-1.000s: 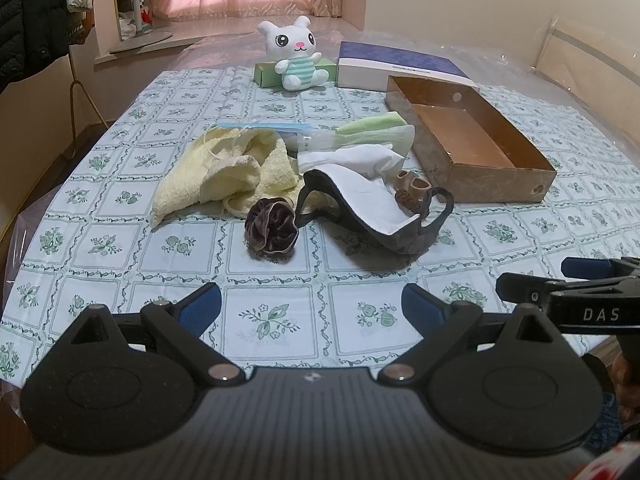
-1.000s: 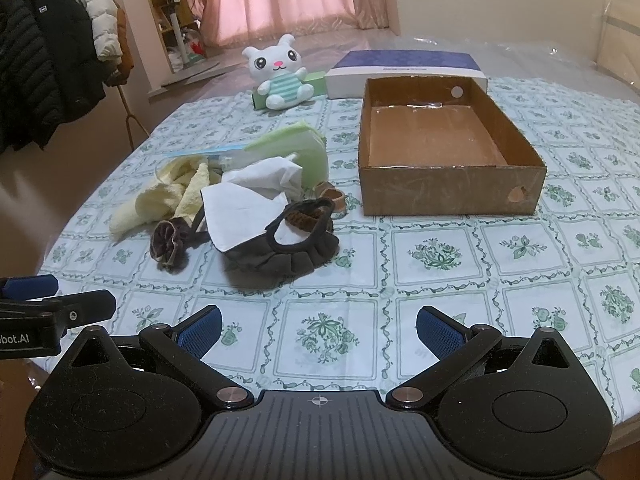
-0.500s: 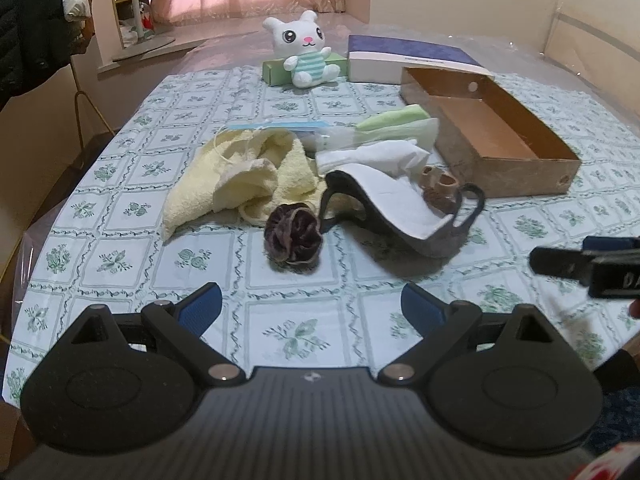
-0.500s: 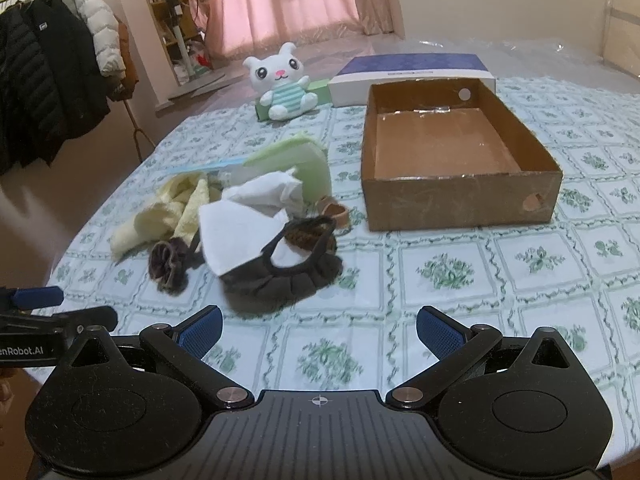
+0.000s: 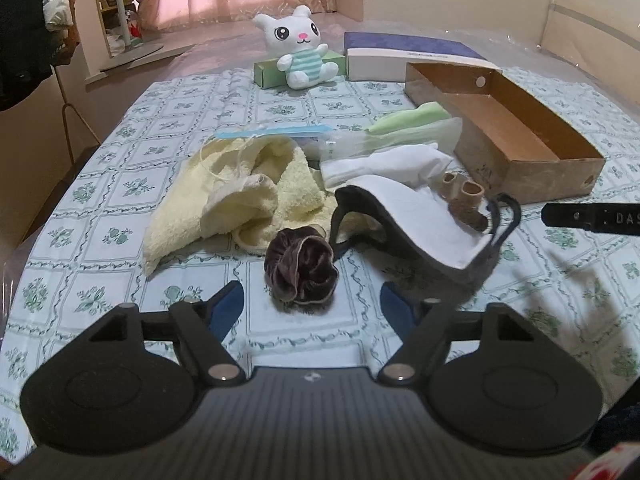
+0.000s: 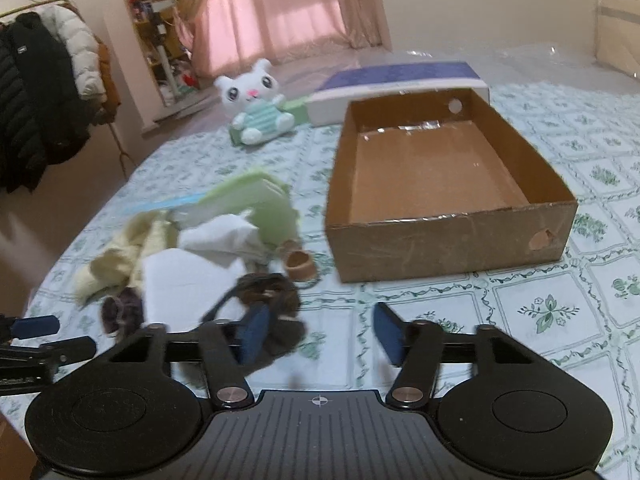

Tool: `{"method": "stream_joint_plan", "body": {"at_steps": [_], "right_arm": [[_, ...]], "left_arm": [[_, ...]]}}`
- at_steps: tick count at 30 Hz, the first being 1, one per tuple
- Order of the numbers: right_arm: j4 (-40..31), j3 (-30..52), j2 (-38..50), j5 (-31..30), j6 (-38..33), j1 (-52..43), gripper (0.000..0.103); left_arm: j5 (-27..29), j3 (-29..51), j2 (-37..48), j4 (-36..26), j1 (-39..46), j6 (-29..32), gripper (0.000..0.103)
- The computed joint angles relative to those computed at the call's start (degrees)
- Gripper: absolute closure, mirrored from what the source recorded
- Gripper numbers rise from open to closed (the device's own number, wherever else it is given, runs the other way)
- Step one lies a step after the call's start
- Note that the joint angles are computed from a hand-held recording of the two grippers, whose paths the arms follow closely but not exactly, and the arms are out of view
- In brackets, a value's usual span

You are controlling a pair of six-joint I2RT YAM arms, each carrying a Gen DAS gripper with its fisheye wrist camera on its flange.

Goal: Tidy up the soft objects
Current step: 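Grasp the dark brown scrunchie with the left tool while the right tool grasps the brown hair tie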

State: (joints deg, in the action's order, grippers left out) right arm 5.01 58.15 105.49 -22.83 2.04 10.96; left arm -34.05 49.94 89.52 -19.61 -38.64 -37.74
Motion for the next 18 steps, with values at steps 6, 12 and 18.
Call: {"method": "stream_joint_plan", "body": {"at_steps": [6, 12, 18], "right_arm": [[-0.39, 6.64, 8.13, -0.04, 2.01, -1.07, 0.064], [-0.04, 11.07, 13.32, -3.12, 3.08, -0.83, 0.064], [-0.86, 12.97, 14.62, -12.13, 2.21, -0.95, 0.043]], "left_arm": [[2.23, 0.00, 3.19, 4.26, 3.55, 2.92, 0.031], [4.57, 0.98, 6.77, 7.39, 6.50, 5.14, 0.031], [5.92, 1.22, 8.48, 9.35, 7.87, 5.98, 0.032]]}}
